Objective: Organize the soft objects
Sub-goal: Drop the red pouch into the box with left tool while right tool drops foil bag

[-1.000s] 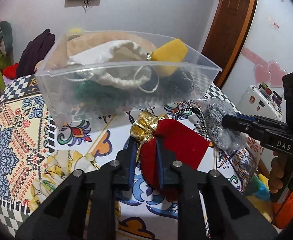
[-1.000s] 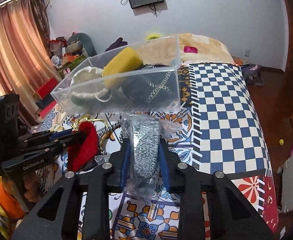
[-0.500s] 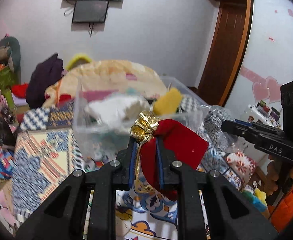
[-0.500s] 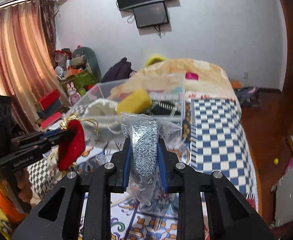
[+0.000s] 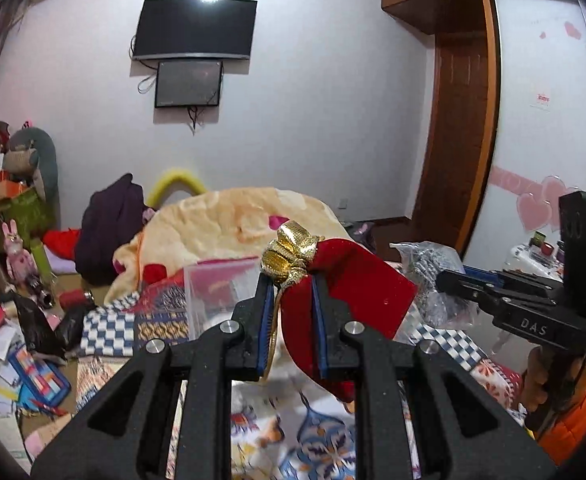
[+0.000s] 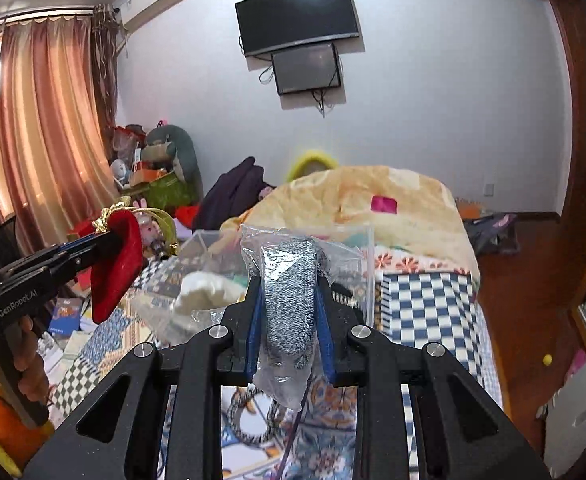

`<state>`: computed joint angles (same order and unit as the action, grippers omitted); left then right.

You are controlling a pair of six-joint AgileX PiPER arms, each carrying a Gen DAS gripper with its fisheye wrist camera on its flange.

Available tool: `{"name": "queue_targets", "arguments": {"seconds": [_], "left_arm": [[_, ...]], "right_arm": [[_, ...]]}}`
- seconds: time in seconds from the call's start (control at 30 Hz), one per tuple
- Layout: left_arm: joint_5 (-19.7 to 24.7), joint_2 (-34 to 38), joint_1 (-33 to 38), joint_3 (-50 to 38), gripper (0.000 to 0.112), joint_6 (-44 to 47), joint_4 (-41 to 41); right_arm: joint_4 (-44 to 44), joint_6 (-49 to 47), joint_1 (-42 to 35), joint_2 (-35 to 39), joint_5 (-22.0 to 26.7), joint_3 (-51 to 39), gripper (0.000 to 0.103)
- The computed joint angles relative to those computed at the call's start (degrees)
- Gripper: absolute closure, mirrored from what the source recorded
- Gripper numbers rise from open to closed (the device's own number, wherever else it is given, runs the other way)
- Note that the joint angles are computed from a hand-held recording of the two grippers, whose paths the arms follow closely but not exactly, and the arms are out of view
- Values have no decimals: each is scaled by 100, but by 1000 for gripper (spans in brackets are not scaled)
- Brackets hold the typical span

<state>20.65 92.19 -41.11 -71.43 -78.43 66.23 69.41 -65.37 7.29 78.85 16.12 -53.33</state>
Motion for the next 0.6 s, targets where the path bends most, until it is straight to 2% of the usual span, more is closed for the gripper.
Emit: {"name": "queue_targets", "arguments": {"seconds": [0.27,0.6], "left_arm": [[113,735,279,-984,94,1070,-950],[399,1878,655,-2027,94,2900,-2913]], "right_arm": [[-611,606,66,428,-182,-508,81],[-2004,1899,127,1045,-206,-882,81]]}}
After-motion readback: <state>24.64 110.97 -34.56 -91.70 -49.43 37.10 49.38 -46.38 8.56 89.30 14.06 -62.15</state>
